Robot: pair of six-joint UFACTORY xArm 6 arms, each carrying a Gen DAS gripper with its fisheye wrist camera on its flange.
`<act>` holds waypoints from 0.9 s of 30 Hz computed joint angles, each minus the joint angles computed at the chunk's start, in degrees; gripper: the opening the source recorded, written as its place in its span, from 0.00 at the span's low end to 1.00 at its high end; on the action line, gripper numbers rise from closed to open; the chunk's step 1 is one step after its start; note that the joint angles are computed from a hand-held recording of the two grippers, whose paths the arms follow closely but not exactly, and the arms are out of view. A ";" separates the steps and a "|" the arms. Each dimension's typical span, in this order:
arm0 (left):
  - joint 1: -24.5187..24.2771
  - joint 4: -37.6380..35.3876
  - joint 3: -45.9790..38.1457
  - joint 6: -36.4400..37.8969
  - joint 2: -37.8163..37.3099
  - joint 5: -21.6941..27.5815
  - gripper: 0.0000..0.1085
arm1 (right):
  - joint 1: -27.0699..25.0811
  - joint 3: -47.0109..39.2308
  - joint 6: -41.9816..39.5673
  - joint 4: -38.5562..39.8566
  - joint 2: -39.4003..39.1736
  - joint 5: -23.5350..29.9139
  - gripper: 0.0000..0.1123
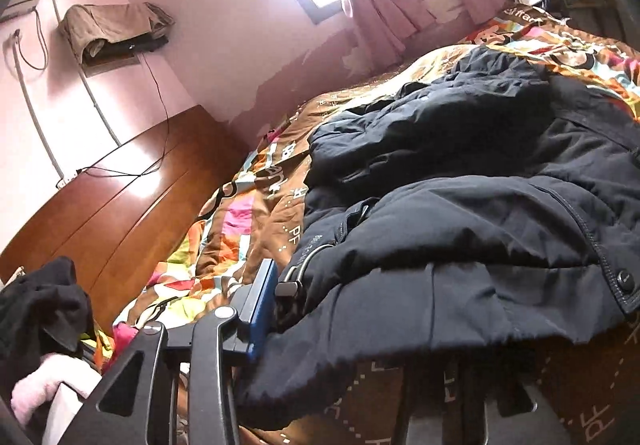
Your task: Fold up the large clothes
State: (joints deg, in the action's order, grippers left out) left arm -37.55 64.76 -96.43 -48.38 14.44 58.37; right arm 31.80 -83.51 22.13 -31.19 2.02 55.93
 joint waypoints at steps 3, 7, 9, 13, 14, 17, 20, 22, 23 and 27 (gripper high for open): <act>0.33 -1.24 -1.30 0.95 0.55 0.34 0.33 | -1.67 -0.94 4.64 -1.44 0.21 -0.78 0.88; -0.82 0.15 -1.51 2.36 0.04 0.48 0.27 | -4.12 -0.78 5.81 2.00 -0.67 -5.08 0.46; -1.11 1.34 -1.53 2.63 -0.21 -0.09 0.23 | -4.22 -0.18 6.27 1.81 -1.50 -7.25 0.32; -1.07 1.83 -0.80 0.99 -1.72 -1.87 0.17 | -3.85 2.73 11.05 -2.99 -4.65 -11.39 0.15; -0.98 1.83 -0.47 0.47 -2.18 -2.32 0.17 | -3.88 3.17 12.05 -3.98 -5.33 -12.36 0.13; -0.45 1.82 0.52 -1.48 -3.80 -3.27 0.15 | -3.48 3.77 15.83 -7.53 -7.00 -15.03 0.10; -0.07 1.56 2.25 -3.70 -6.23 -4.40 0.15 | -3.01 3.23 17.52 -9.59 -8.24 -16.26 0.09; 0.01 2.00 3.08 -4.58 -7.72 -4.71 0.15 | -2.48 2.32 18.91 -10.98 -8.75 -16.88 0.08; -0.12 2.65 3.52 -5.06 -8.40 -4.72 0.15 | -2.27 1.97 19.55 -11.35 -9.08 -17.23 0.08; -1.64 7.22 5.80 -8.45 -12.10 -3.13 0.14 | -3.44 3.64 19.53 -5.14 -12.77 -24.11 0.08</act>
